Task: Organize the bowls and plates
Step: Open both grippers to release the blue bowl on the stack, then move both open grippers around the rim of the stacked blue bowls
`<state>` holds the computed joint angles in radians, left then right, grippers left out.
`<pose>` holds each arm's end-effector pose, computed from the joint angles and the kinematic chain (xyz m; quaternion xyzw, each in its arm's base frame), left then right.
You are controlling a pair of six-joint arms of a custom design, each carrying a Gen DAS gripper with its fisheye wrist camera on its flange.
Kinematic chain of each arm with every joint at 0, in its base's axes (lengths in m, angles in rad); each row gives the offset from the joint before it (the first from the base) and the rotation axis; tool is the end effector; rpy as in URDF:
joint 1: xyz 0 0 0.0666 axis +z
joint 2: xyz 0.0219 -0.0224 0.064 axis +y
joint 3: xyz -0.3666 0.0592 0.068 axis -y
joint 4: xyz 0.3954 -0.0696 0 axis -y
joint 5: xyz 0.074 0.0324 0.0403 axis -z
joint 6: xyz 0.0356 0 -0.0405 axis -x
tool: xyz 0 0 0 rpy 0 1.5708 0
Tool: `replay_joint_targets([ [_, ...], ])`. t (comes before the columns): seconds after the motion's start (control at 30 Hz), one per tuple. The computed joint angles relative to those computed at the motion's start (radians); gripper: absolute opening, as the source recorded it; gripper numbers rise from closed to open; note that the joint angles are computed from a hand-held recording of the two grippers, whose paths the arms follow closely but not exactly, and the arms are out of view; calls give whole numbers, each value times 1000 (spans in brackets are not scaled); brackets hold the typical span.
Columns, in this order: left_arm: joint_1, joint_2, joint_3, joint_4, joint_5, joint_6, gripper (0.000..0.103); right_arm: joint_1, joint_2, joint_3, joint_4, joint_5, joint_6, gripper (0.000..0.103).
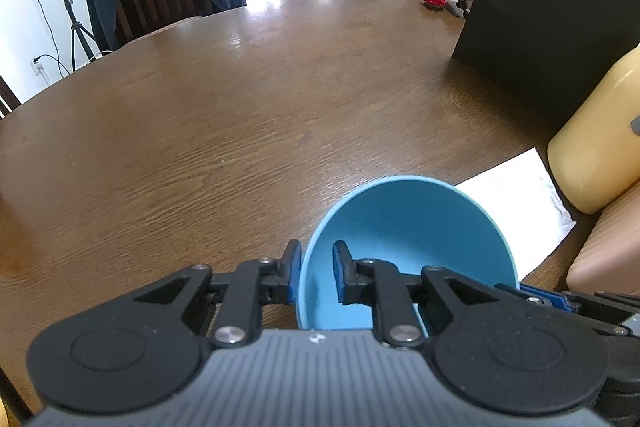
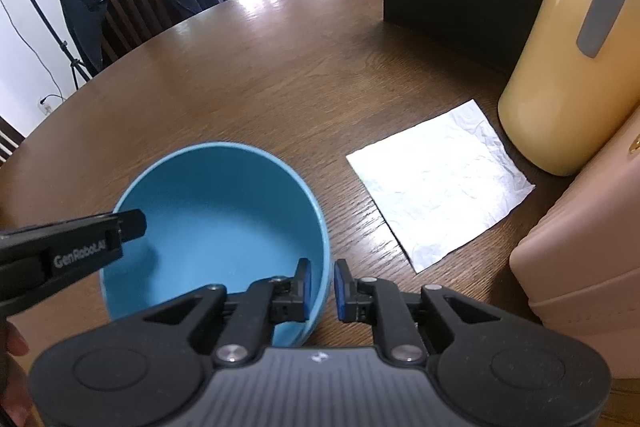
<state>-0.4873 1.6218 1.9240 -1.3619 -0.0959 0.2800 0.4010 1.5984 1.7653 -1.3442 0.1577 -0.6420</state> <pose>0.4780 -0.2499 0.5154 0.0879 0.9625 -0.0515 0.2515 0.4917 0.2020 0.4600 0.1328 0.9687 0.0301 0.2075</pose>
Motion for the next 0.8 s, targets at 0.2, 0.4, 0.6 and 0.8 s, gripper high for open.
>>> replay_joint_targets([
  [0.2,-3,-18,4,11,-4,-7,42,-15,-34,-21,26,-29,17,38],
  [0.4,-10,-48,12,21,-27,-8,71,-22,-79,-42,46,-43,50,69],
  [0.6,-24,-91,2,15,-58,9,103,-39,-125,-68,57,-97,106,95],
  [0.8,-31,-123,-18,-15,-49,45,103,-44,-153,-79,25,-103,138,103],
])
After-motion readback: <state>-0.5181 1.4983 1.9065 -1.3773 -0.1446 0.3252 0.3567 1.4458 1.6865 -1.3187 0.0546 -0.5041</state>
